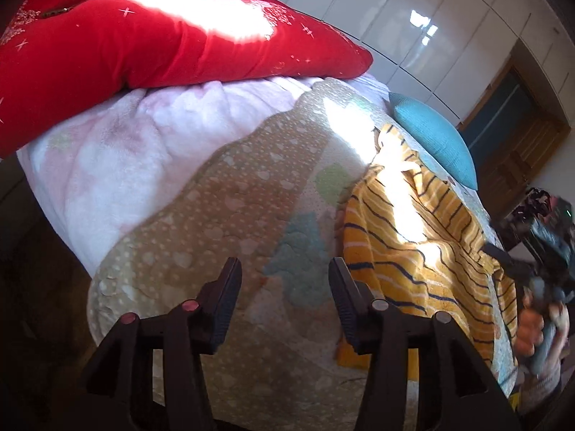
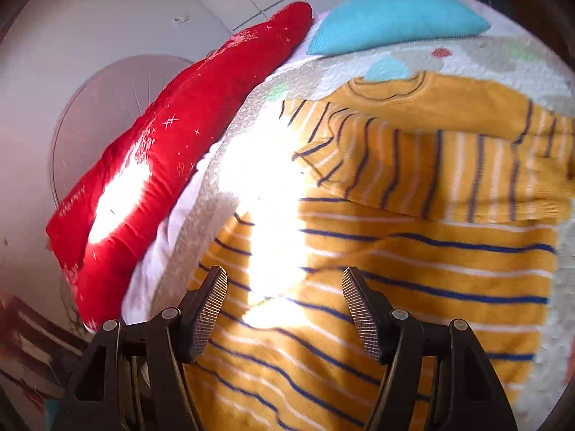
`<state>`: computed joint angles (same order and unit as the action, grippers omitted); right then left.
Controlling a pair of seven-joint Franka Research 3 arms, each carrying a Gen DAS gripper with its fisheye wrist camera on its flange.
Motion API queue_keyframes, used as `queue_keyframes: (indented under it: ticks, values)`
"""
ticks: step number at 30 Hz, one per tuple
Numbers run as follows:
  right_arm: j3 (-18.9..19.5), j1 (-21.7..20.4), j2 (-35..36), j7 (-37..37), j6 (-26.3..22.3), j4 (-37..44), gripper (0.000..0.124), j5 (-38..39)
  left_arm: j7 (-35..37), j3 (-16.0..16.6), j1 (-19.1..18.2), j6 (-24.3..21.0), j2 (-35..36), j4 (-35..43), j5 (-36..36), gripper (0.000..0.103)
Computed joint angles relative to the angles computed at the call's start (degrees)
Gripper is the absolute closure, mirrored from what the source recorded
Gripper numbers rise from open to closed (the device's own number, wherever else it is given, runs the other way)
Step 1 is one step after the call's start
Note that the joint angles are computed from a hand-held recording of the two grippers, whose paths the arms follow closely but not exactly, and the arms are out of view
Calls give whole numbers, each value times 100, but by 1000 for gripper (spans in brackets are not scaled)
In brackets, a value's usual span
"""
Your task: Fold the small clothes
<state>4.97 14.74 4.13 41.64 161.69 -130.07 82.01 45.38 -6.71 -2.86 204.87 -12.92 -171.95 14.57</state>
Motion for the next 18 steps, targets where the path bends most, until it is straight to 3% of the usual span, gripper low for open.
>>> queue_keyframes:
  ticks: [2, 4, 7, 8, 9, 11, 12, 14, 18]
  values:
    - [26, 33, 849, 745, -21, 906, 52, -317, -314, 349, -197, 91, 193, 100, 594, 54]
    - [-31, 186, 1643, 1956, 196, 1730, 52, -1333, -618, 570, -242, 159, 352, 194, 1188, 54]
    - [-661, 790, 2676, 4041, 235, 2811, 52, -3092, -1025, 750, -91, 308, 605, 340, 1959, 54]
    - [-1000, 1074, 2951, 4724, 167, 3105, 60, -3650, -1090, 756, -5, 365, 671, 364, 2111, 54]
    - [-1235, 1269, 3157, 5196, 141, 3329, 84, -4031, -1196, 791, 92, 431, 742, 403, 2330, 54]
    - [-1492, 1525, 3438, 5638, 99, 3718, 104, -4635, -1569, 931, 323, 724, 947, 526, 3038, 54]
    - [-1676, 1712, 3546, 5853, 43, 3887, 105, -4991, -1591, 908, 424, 804, 981, 539, 3141, 54]
    - [-1762, 1903, 3715, 5975, 6, 4217, 106, -5487, -1280, 724, 563, 777, 895, 468, 2937, 54]
    - [-1455, 1827, 4124, 5950, -237, 4994, 106, -5998, -403, 302, 569, 483, 663, 333, 1970, 53]
